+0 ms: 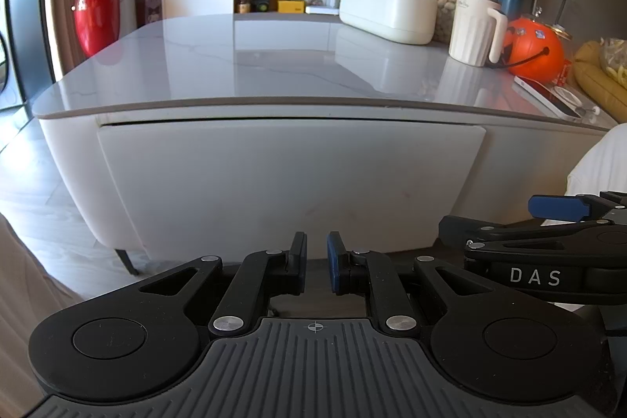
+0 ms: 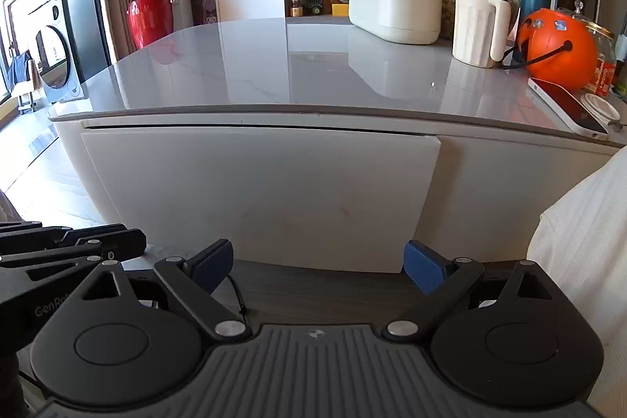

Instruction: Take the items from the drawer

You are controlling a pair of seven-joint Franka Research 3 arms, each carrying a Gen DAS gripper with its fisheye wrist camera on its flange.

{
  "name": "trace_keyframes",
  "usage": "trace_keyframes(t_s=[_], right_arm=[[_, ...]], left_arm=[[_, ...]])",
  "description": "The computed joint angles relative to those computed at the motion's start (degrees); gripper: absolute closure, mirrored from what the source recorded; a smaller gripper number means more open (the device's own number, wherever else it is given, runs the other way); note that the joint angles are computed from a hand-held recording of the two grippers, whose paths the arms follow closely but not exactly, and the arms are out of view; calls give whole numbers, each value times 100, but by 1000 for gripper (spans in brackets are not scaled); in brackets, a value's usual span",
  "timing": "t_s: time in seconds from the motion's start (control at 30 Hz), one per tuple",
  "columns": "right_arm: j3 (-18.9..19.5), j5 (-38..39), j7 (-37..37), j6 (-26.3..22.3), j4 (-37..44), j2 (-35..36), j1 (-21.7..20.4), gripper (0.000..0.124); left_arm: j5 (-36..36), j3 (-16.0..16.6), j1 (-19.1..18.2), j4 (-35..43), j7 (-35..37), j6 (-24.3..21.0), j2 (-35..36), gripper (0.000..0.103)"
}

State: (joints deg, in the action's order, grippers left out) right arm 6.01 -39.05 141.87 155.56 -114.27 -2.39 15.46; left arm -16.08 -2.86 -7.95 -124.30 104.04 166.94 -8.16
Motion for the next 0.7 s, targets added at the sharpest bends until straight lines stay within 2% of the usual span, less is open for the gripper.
trace_keyframes(t_s=[0.7], right_arm=[[6,-8,33,-13,3,-13,-1,29]], left_arm=[[-114,-4,-15,-17,91,66,54,89]])
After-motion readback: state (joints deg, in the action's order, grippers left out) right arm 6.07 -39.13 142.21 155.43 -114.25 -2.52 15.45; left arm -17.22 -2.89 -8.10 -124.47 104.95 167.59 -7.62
